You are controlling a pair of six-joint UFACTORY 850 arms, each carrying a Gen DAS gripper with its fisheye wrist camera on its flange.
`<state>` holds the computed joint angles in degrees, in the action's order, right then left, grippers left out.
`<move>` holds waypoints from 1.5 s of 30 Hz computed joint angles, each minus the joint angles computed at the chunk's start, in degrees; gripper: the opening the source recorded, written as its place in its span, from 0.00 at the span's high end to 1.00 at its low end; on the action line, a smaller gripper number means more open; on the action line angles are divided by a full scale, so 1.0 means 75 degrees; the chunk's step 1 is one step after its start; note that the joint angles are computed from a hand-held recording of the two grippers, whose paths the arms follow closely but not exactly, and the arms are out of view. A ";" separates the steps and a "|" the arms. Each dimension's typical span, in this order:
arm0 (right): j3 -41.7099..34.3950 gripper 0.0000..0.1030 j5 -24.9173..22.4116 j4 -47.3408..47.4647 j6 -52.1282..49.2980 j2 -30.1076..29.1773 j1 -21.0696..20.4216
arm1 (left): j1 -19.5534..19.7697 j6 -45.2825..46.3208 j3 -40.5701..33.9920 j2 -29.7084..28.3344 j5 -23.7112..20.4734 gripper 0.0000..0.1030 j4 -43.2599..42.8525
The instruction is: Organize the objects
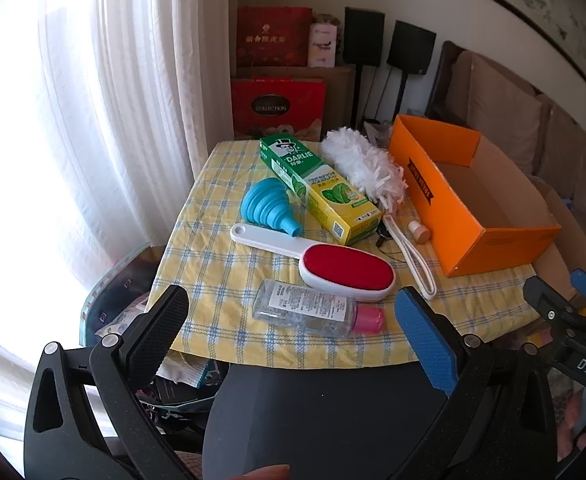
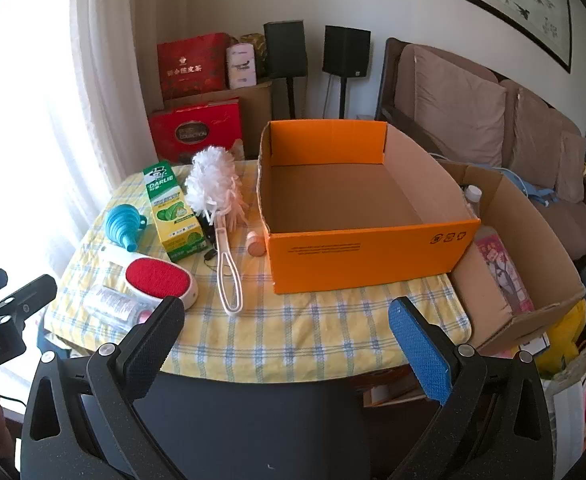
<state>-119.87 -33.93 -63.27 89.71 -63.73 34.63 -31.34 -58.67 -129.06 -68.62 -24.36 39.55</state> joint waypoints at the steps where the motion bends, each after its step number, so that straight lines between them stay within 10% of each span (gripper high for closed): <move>1: 0.0121 0.00 0.0022 -0.0037 0.0046 0.0089 -0.0007 | 0.0002 -0.0001 0.0017 0.0005 0.0016 0.00 -0.0004; 45: -0.0442 0.00 0.0249 0.0565 -0.0770 -0.0332 -0.0045 | 0.0233 0.0980 0.0118 -0.0124 0.0413 0.00 -0.0990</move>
<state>-123.18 -32.07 -59.02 83.93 -66.22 34.29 -29.60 -51.32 -128.17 -69.55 -21.26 32.13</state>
